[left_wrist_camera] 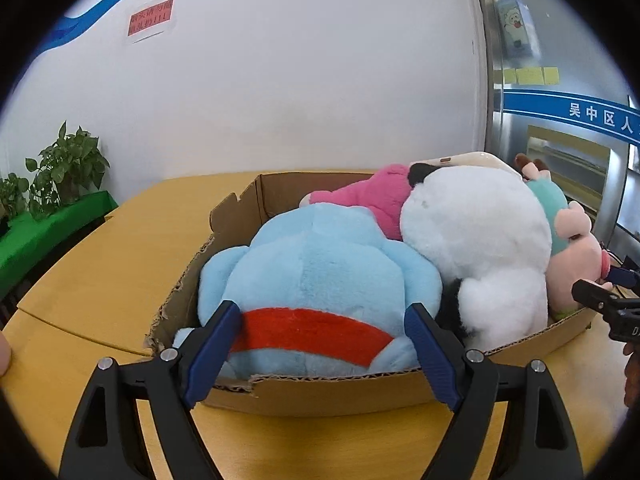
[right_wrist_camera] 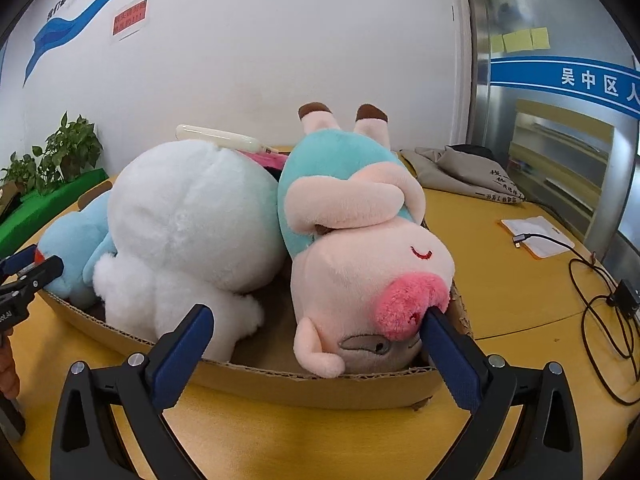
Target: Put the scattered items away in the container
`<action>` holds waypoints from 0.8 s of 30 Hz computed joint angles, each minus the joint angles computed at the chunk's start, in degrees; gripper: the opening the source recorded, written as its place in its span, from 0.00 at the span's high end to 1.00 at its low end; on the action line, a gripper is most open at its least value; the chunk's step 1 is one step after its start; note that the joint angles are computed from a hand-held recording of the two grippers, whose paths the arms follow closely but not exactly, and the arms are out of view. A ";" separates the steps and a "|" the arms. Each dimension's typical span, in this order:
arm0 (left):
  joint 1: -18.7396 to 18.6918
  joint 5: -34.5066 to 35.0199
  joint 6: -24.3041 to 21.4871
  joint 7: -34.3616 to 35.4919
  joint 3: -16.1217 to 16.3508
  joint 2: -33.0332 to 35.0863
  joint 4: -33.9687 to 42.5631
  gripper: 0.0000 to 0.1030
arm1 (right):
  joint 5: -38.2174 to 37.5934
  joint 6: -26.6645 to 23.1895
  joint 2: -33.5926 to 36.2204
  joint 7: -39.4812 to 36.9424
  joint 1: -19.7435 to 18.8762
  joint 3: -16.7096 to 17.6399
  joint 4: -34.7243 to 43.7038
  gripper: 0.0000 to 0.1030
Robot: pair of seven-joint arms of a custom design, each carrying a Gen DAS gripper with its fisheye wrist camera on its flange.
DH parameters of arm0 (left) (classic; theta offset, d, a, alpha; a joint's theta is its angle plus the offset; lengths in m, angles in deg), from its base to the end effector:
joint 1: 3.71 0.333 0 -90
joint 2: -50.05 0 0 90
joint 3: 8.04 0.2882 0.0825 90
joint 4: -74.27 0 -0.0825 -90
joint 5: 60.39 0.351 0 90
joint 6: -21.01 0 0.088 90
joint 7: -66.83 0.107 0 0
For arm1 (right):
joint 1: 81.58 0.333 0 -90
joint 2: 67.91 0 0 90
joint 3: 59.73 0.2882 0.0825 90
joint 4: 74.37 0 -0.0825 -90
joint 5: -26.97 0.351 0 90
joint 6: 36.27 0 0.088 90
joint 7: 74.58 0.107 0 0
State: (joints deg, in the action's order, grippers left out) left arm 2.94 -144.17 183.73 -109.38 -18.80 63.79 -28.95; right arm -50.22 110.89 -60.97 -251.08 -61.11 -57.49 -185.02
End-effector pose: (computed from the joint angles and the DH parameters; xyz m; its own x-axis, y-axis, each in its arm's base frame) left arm 0.6177 0.0164 0.4547 -0.4024 -0.9152 0.0241 -0.4158 0.1593 -0.8954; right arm 0.5382 0.2412 0.4592 -0.2372 -0.9710 0.0293 -0.4901 0.0936 -0.8666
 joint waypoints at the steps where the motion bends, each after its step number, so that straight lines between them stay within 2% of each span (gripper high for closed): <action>1: 0.10 0.34 -0.55 -0.27 0.06 -0.02 0.00 0.14 | -2.31 -0.72 0.31 2.28 0.32 -0.10 0.07 0.00; 4: 0.13 0.98 -0.94 -0.71 0.13 -0.12 -0.12 0.11 | -3.52 -0.77 0.34 3.45 0.32 -0.14 -0.09 0.00; 6: -0.12 3.91 -1.10 -4.26 0.53 0.37 0.25 0.01 | -3.78 -0.60 0.12 3.66 0.25 -0.11 -0.36 0.00; 9: 0.64 6.94 -3.03 -8.54 0.52 1.01 1.03 0.01 | -3.42 -0.83 -0.04 3.28 0.21 0.04 -0.39 0.00; 24: 1.58 7.86 -2.86 -9.63 -0.62 1.20 1.11 0.01 | -3.36 -0.70 -0.24 3.02 -0.02 0.17 -0.49 0.00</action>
